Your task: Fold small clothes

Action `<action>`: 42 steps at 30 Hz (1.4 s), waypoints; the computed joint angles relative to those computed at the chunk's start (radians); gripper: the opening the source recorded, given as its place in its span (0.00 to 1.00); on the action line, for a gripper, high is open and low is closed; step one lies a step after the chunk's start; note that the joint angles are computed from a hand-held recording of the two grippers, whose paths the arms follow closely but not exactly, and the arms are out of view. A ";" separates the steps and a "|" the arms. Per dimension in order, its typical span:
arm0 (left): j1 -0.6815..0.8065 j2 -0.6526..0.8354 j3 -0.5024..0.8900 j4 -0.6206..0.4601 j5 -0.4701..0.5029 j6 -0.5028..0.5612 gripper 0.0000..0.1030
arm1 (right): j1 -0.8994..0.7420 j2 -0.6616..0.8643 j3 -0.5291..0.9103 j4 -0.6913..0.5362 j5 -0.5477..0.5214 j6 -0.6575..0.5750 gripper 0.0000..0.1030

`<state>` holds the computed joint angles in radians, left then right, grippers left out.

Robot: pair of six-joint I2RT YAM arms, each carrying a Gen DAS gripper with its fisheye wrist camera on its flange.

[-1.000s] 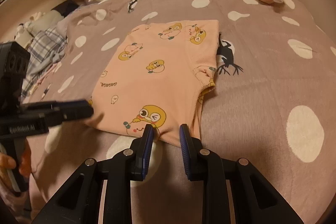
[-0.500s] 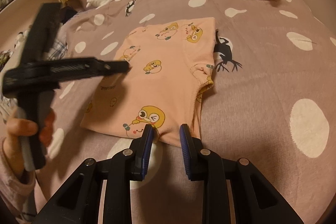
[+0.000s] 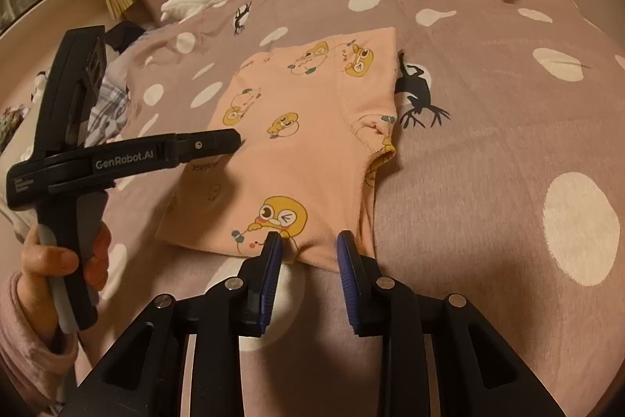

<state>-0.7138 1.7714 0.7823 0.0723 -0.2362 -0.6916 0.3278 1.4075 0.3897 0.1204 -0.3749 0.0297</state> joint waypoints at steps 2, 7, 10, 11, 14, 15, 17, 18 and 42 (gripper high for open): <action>-0.008 -0.010 -0.014 0.004 -0.005 -0.007 0.44 | 0.004 -0.003 0.000 -0.003 0.005 -0.001 0.31; -0.018 -0.025 -0.038 0.010 -0.014 -0.016 0.44 | 0.003 -0.003 -0.001 -0.006 0.005 -0.002 0.32; -0.028 -0.032 -0.043 0.002 -0.026 -0.024 0.44 | 0.000 -0.001 0.000 -0.006 -0.001 0.000 0.32; -0.032 -0.033 -0.043 -0.002 -0.030 -0.027 0.44 | -0.002 0.001 0.000 -0.006 -0.004 0.000 0.32; -0.044 -0.040 -0.049 -0.009 -0.042 -0.037 0.45 | -0.006 0.004 0.001 -0.006 -0.009 0.001 0.33; -0.049 -0.042 -0.052 -0.012 -0.046 -0.040 0.45 | -0.006 0.005 0.001 -0.006 -0.009 0.000 0.33; -0.059 -0.049 -0.061 -0.014 -0.056 -0.049 0.45 | -0.005 0.006 0.002 -0.007 -0.008 -0.003 0.33; -0.064 -0.054 -0.066 -0.017 -0.060 -0.054 0.45 | -0.005 0.006 0.002 -0.008 -0.007 -0.004 0.33; -0.092 -0.072 -0.155 0.002 0.004 -0.167 0.49 | -0.013 0.002 -0.007 -0.014 -0.030 0.055 0.33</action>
<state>-0.8061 1.6997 0.6277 0.0743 -0.2318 -0.8587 0.3148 1.4097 0.3823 0.1063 -0.4053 0.0851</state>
